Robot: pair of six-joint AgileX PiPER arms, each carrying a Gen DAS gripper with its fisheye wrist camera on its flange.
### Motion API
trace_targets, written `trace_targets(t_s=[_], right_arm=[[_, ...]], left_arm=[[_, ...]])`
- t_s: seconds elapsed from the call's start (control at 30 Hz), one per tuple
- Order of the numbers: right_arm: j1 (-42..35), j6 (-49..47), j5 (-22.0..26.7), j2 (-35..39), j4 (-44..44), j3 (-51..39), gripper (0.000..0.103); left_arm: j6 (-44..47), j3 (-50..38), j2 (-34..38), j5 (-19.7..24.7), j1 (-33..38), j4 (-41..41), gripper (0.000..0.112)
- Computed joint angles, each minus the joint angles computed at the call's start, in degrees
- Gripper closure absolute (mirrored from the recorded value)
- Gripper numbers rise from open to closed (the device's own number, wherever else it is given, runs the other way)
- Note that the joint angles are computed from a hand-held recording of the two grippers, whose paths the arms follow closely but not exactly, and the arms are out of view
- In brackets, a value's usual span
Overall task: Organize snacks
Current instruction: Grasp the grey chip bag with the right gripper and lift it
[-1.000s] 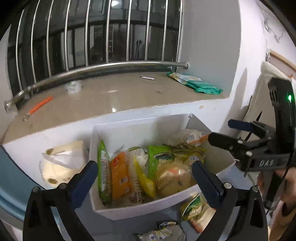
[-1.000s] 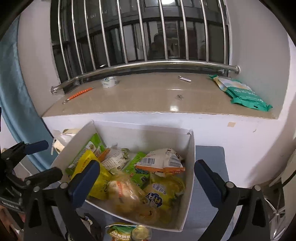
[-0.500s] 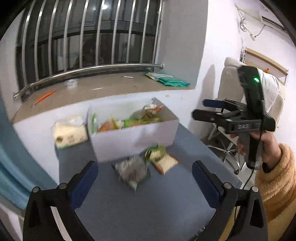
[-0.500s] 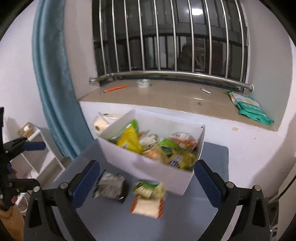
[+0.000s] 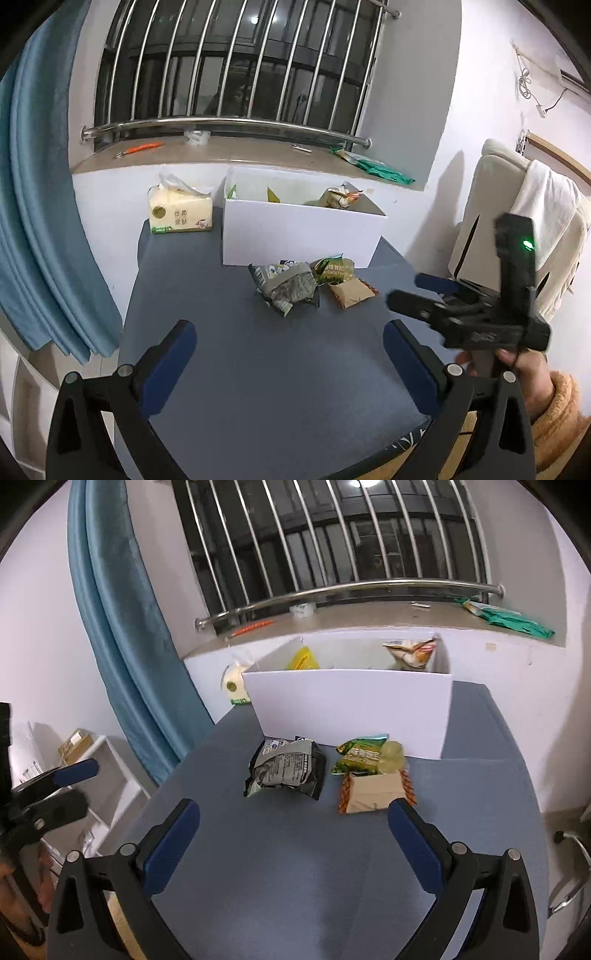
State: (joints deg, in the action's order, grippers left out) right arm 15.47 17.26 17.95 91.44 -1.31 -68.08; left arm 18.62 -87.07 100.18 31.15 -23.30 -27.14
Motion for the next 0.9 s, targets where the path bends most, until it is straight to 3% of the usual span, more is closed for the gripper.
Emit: trace_targets(t_s=[0.23,0.5,0.6,0.63,0.67,0.77,0.9], right_arm=[[-0.42,-8.36,8.08,15.87,5.83,-18.41,0.000],[-0.87,-7.33,27.15,38.08,2.42,-49.61,0.000],[-1.44,-10.99,29.18,40.77,5.58,-52.85,0.004],[-1.17,-12.31,29.11,40.93,5.42,-52.72,0.013],[-1.17,-14.55,29.38,41.22,6.54,-52.84,0.041],[-1.38,-16.06,27.57,39.80,7.90,-49.91,0.048],[-3.42,-23.83,19.16,31.30,16.61,-36.55,0.050]], left_arm=[[0.01,2.59,-1.32,-0.88,1.07,-0.39,0.010],[-1.24,4.34,-1.99,-1.28,2.53,0.57,0.010],[-1.07,4.56,-1.70,-1.16,2.79,0.65,0.010],[-1.14,4.48,-1.46,-1.02,2.84,0.72,0.010],[-1.37,4.38,-1.19,-0.90,2.85,0.92,0.010],[-0.86,4.15,-0.66,-0.65,2.94,0.45,0.010],[-0.43,1.68,1.33,0.80,2.74,0.50,0.010]])
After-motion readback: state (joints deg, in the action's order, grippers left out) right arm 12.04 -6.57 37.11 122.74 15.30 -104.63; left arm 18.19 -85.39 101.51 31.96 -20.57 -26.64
